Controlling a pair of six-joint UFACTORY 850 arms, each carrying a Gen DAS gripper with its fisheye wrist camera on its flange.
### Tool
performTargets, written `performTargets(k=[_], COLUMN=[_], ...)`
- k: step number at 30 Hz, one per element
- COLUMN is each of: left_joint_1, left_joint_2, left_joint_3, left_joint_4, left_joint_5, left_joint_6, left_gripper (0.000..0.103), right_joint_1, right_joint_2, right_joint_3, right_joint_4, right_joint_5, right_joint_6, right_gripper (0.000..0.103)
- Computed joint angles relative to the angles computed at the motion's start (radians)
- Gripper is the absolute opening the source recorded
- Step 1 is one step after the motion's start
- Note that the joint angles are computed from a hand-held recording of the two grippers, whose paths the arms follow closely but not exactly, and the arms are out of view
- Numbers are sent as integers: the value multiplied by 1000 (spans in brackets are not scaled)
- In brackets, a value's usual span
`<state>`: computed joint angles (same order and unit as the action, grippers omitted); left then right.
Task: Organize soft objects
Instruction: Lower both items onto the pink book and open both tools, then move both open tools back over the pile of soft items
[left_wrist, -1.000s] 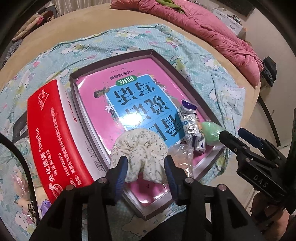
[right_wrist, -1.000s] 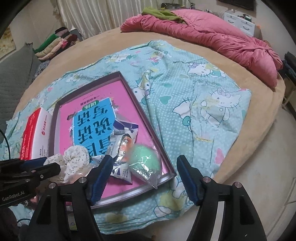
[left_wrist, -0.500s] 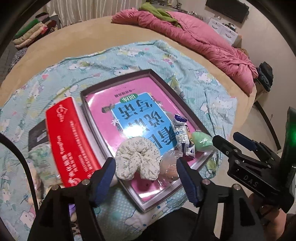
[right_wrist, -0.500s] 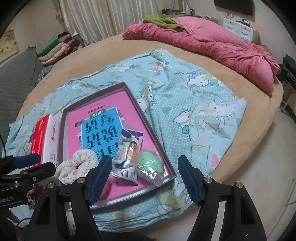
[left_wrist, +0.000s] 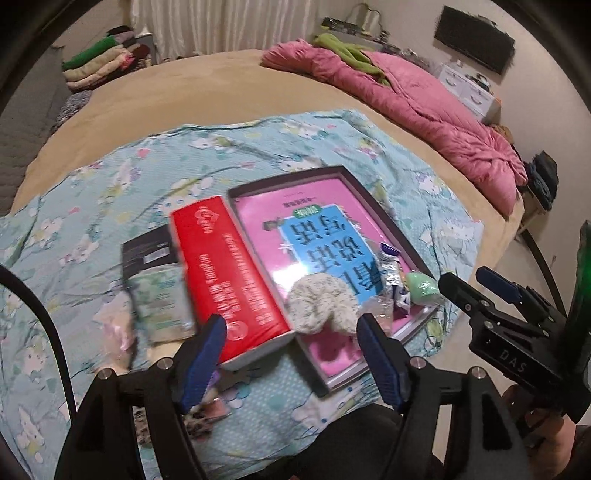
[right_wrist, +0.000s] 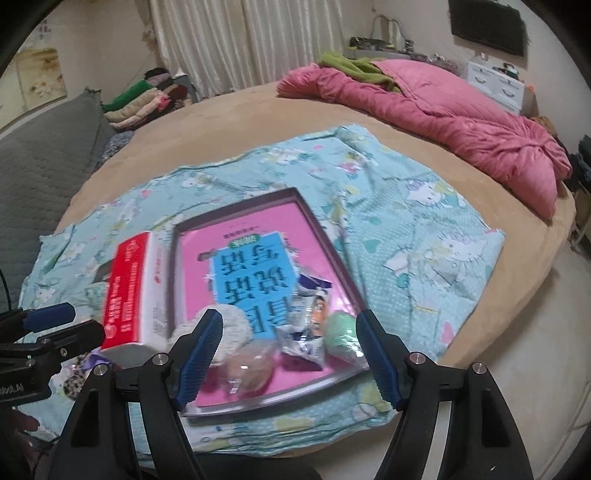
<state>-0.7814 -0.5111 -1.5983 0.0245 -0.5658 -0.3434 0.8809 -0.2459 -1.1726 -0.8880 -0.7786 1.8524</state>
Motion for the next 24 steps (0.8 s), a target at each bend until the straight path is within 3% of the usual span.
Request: performTargets(k=[11, 24], left_joint_1=[80, 187], left_joint_2=[149, 260], left_joint_3=[159, 318], left_joint_4=[128, 157], left_joint_5=[33, 59], left_joint_6=[-159, -227], left_gripper=[73, 73], right_joint_1=[59, 110], right_joint_2=[-95, -273], right_joint_3=[-169, -416], right_joint_4=[-8, 86], right_joint_5=[-2, 42], right_joint_6=[-102, -333], right_gripper=[76, 76])
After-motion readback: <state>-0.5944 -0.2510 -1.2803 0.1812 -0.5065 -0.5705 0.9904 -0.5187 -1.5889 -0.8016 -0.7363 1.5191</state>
